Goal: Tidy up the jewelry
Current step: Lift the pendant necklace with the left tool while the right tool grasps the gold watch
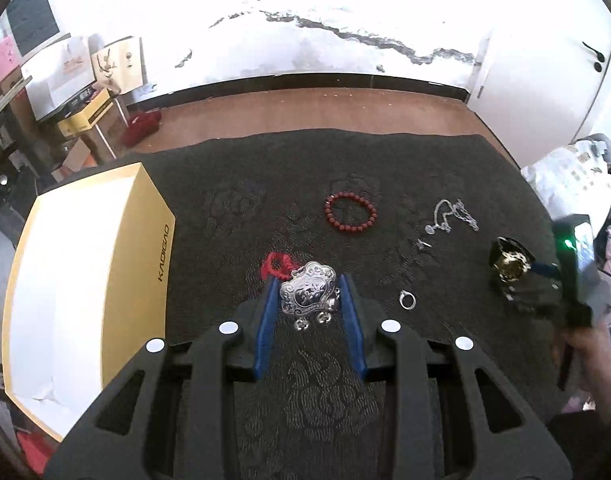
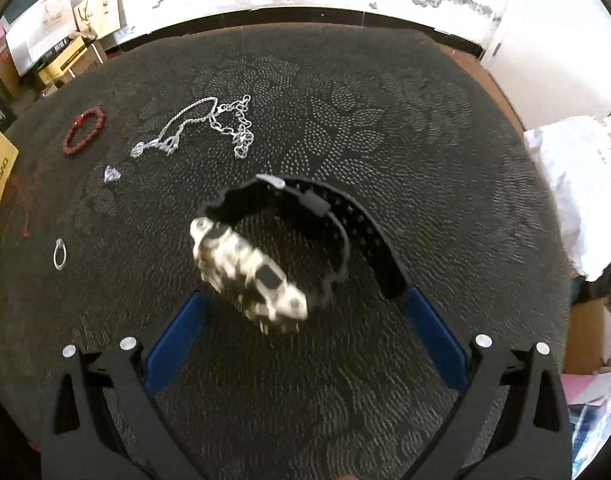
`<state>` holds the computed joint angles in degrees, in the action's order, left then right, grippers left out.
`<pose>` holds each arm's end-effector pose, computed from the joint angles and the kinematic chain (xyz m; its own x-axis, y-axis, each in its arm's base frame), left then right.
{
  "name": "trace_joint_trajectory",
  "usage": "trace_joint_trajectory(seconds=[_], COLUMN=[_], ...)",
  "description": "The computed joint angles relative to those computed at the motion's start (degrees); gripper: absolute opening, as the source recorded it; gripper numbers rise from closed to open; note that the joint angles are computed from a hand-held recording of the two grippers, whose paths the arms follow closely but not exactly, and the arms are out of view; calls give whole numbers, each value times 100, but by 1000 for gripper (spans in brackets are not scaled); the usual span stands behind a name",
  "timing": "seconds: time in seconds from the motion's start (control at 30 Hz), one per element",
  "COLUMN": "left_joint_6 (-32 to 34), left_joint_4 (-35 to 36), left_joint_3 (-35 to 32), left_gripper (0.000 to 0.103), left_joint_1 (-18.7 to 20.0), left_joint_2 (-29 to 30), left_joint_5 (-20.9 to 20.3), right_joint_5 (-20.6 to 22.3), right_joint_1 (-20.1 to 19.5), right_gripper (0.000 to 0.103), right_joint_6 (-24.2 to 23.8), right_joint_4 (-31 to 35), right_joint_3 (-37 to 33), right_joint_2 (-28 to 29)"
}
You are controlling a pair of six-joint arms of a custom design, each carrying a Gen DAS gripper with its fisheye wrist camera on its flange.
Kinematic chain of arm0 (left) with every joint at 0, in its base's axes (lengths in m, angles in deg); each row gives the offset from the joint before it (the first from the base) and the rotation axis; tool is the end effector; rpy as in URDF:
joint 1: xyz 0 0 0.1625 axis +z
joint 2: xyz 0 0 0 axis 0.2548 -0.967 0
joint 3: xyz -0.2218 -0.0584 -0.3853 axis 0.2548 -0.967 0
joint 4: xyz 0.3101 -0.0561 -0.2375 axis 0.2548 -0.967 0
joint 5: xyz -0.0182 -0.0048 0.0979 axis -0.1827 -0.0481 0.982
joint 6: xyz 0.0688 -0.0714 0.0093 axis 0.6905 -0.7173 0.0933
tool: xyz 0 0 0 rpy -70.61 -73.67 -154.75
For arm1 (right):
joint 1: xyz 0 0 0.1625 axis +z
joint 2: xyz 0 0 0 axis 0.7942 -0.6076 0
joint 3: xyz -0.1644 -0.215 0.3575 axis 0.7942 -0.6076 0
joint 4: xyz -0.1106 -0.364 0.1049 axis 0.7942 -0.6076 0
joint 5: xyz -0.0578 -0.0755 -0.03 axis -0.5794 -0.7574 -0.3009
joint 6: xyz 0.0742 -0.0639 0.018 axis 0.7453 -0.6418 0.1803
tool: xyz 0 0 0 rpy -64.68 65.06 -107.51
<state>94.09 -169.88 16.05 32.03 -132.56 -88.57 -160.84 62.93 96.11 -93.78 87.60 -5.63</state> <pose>-0.2599 -0.5463 0.3671 -0.5295 0.6688 -0.5218 0.7859 0.6183 -0.0049 0.2503 -0.4148 0.1471 -0.5883 0.5738 0.5697 0.0992 0.7505 -0.6534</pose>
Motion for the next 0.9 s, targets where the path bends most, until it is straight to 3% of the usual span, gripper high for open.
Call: trace_joint_trajectory(seconds=[0.13,0.17,0.2,0.23,0.43,0.7,0.77,0.9], left_joint_6=[35,18,-1,-7,-50,58,68,121], left_joint_4=[147,206,266,333,631,1031,1179,1332], left_joint_3=[-101,-154,-198,-252,-445,-796,-950,-1185], left_gripper=[31,31,31,31,31,31,31,31], left_joint_1=[-24,-16,-12,-5,34,87,111,159], left_joint_2=[-80,-88,-95,-101,-170,-423,-483,-635], left_joint_5=[17,12,12,15,127,281,315,419], right_joint_5=[-72,-82,-122,-161,-124,-105,-73,-44], right_joint_1=[-83,-81,-51,-11,206,1322,1559,1969], right_gripper=[97,88,69,64,62,62,62,62], right_joint_6=[-263,-284,-385,-421,240,1527,1635,1384], right_joint_4=[-344,-354,-457,-434,514,2564,2921,3262], right_joint_3=[26,27,39,15,-246,-1571,-2078,-3093], right_joint_2=[33,29,36,21,-63,203,470,1027])
